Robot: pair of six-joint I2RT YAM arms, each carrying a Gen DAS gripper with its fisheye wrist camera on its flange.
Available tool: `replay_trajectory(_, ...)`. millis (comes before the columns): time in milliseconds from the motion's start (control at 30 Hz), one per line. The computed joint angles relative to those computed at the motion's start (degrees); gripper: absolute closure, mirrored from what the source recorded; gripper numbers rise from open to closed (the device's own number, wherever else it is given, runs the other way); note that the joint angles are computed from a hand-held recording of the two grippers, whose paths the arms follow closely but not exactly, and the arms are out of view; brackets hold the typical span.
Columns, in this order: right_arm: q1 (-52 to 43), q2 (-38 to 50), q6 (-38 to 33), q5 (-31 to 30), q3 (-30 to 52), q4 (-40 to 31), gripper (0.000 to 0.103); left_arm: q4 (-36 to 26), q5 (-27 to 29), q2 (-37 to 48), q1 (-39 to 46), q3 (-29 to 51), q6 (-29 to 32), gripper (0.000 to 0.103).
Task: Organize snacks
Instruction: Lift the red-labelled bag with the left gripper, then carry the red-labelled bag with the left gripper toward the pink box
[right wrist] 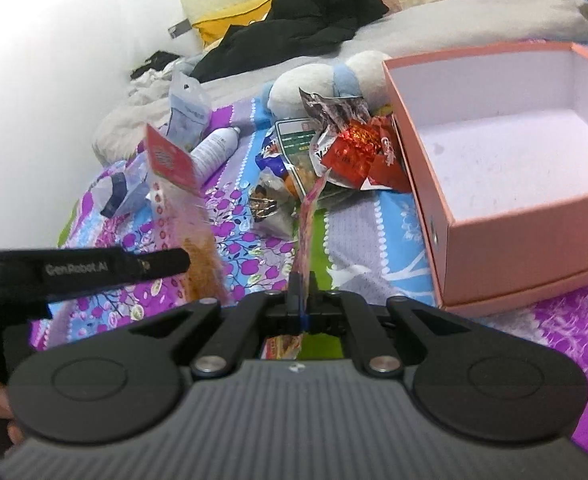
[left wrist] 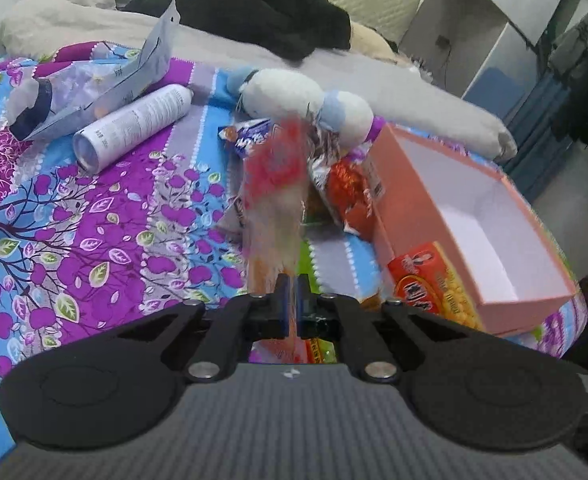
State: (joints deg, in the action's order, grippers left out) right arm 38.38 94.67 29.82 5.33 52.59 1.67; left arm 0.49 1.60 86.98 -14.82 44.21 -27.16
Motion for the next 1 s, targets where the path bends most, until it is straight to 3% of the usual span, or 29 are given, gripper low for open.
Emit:
replay_trajectory(533,-3.0,-3.1,-2.8,-0.8,2.9,-4.0,0.100,-3.7,-1.4,-1.1,-3.2,5.9,-1.4,0.101)
replay_trajectory(900,-4.9,-2.9,0.1,-5.0,-2.3,-0.1,0.100,-2.3,4.6,7.5,3.2,5.7,1.1,0.099)
replay_trajectory(1000,-5.1,-1.9,0.8,-6.4,-3.3,2.0,0.099,-1.3,7.0,11.1,6.2,6.5,1.9,0.086)
